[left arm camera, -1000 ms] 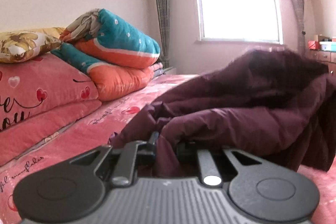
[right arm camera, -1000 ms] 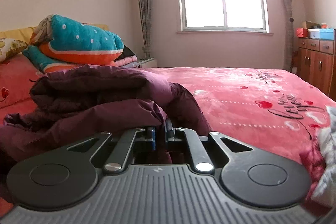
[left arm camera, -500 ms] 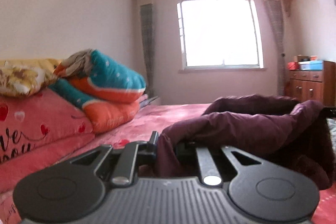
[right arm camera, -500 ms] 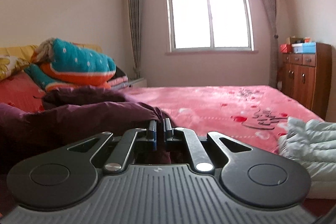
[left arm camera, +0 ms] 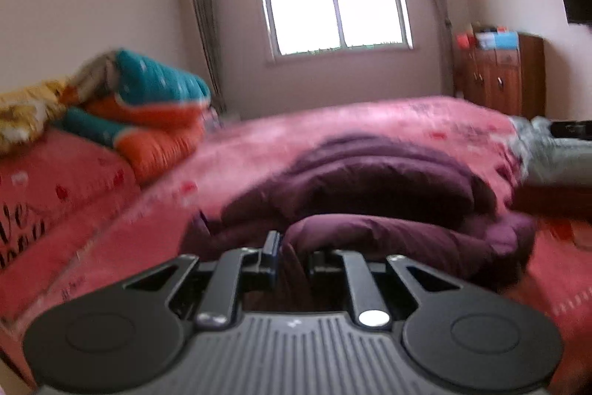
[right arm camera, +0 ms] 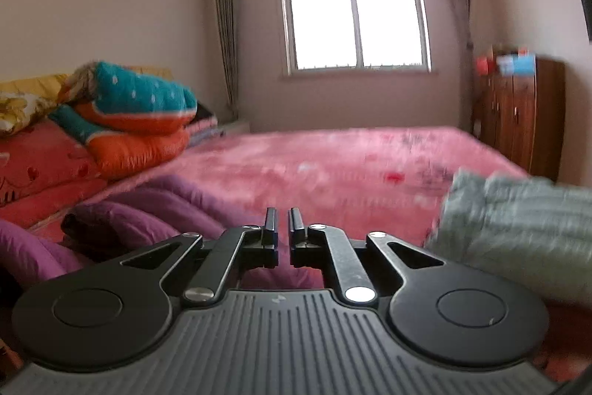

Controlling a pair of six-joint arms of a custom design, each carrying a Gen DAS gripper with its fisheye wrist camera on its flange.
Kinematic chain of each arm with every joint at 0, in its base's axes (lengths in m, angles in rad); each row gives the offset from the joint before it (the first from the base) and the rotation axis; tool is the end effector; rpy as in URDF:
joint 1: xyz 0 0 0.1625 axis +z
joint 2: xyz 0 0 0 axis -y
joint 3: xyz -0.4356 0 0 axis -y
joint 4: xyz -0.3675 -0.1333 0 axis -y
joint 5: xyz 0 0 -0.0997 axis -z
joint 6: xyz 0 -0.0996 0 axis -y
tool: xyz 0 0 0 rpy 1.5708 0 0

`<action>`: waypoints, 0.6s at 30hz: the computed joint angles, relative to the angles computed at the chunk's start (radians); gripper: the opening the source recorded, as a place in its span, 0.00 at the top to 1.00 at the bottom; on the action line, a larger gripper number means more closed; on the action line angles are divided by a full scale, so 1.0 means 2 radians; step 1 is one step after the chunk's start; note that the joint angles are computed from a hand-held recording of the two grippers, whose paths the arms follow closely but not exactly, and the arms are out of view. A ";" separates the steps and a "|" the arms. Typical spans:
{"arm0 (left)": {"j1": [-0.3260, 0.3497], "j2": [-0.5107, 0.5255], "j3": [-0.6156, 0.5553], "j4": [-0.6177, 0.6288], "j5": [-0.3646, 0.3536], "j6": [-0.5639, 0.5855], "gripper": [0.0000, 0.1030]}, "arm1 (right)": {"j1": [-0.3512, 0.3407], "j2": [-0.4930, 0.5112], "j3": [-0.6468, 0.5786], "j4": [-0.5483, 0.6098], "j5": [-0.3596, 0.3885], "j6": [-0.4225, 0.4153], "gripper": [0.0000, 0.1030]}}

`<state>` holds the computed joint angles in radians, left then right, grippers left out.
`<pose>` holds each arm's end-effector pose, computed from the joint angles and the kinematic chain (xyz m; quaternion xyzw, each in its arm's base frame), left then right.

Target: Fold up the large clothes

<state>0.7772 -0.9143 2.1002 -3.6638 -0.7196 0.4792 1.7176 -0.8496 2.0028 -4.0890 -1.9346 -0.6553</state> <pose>-0.2225 -0.5110 0.2050 0.3411 0.7659 -0.4523 0.3041 0.1770 -0.5279 0.2323 0.1929 -0.7472 0.5651 0.2919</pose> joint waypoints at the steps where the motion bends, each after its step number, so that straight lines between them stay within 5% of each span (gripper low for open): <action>1: -0.002 -0.008 0.010 0.015 0.002 -0.014 0.88 | -0.002 0.004 -0.004 0.016 -0.003 0.011 0.88; 5: -0.012 -0.029 0.039 0.055 0.017 -0.042 0.87 | -0.011 -0.005 0.009 0.060 0.004 0.048 0.78; 9: -0.025 -0.056 0.065 0.091 0.023 -0.072 0.84 | -0.012 -0.010 0.015 0.093 0.022 0.054 0.39; 15: -0.044 -0.102 0.082 0.146 0.021 -0.102 0.74 | 0.004 -0.001 0.011 0.120 0.040 0.023 0.23; 18: -0.044 -0.114 0.072 0.144 0.005 -0.083 0.72 | 0.008 0.000 0.005 0.151 0.037 0.022 0.23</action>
<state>0.6884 -1.1422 2.2451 -3.3762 -0.7092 0.3131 1.7337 -0.8497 2.0119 -3.7873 -1.8614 -0.6115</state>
